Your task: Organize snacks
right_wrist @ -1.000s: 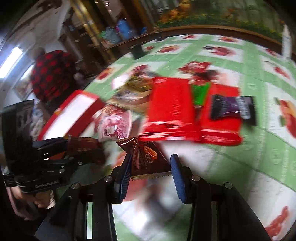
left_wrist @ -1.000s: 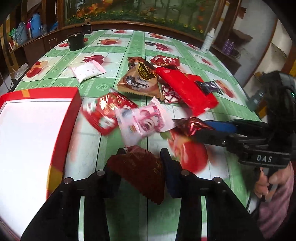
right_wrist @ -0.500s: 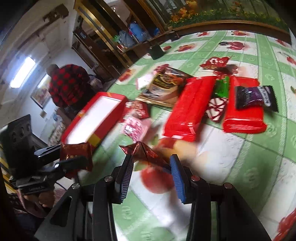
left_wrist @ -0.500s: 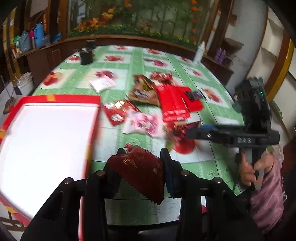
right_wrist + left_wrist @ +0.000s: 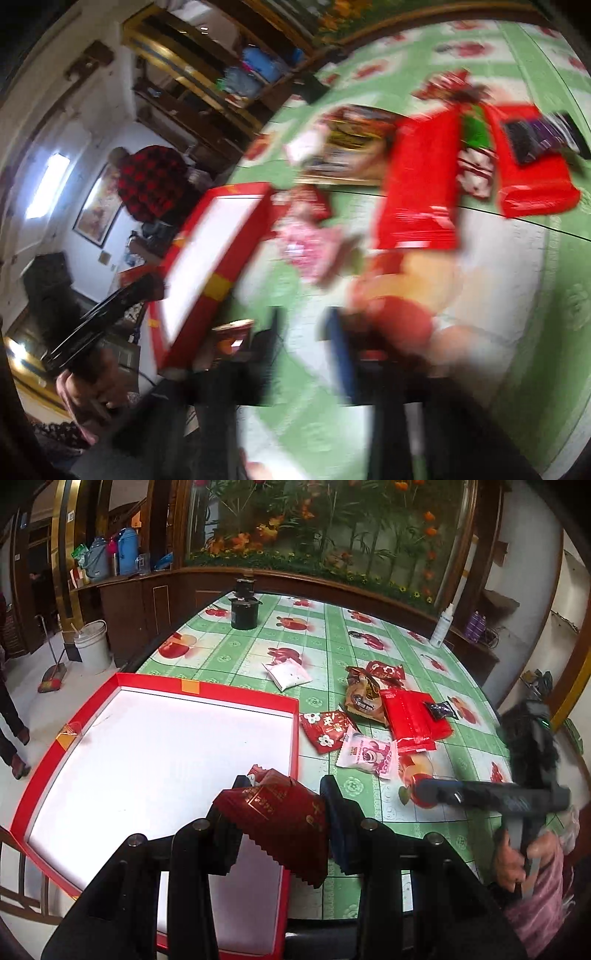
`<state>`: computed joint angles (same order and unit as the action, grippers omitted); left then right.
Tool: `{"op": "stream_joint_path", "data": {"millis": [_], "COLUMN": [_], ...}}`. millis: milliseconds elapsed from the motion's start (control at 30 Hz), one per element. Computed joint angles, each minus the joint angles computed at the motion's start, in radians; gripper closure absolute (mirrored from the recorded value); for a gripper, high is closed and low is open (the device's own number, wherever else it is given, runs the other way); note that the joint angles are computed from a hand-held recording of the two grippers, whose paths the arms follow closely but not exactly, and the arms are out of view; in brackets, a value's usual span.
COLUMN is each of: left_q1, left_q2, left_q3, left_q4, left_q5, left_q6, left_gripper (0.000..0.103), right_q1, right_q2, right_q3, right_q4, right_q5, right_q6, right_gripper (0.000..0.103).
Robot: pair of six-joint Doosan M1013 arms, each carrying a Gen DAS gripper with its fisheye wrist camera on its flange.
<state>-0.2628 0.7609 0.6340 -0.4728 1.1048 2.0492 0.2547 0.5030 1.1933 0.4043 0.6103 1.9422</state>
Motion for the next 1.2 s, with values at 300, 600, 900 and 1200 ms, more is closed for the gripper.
{"op": "stream_joint_path", "data": {"millis": [300,600,900,1200], "left_q1": [0.012,0.029,0.053,0.074], "left_q2": [-0.004,0.01,0.028,0.064], "left_q3": [0.009,-0.01,-0.039,-0.104], "left_q4": [-0.002,-0.017,-0.036,0.009], "left_q5": [-0.013,-0.003,0.001,0.006], "left_q6": [-0.013,-0.033,-0.048,-0.1], "left_gripper": [0.066,0.066,0.066,0.066], "right_q1": [0.188,0.156,0.043,0.038], "right_q2": [0.231,0.209,0.114,0.271], "right_q3": [-0.459,-0.394,-0.198,-0.489], "right_q4": [-0.595,-0.556,-0.236,-0.115], "right_q5": [0.492,0.471,0.18,0.169], "right_q6": [0.078,0.176,0.337,0.21], "right_gripper": [0.037,0.073,0.076,0.077]}}
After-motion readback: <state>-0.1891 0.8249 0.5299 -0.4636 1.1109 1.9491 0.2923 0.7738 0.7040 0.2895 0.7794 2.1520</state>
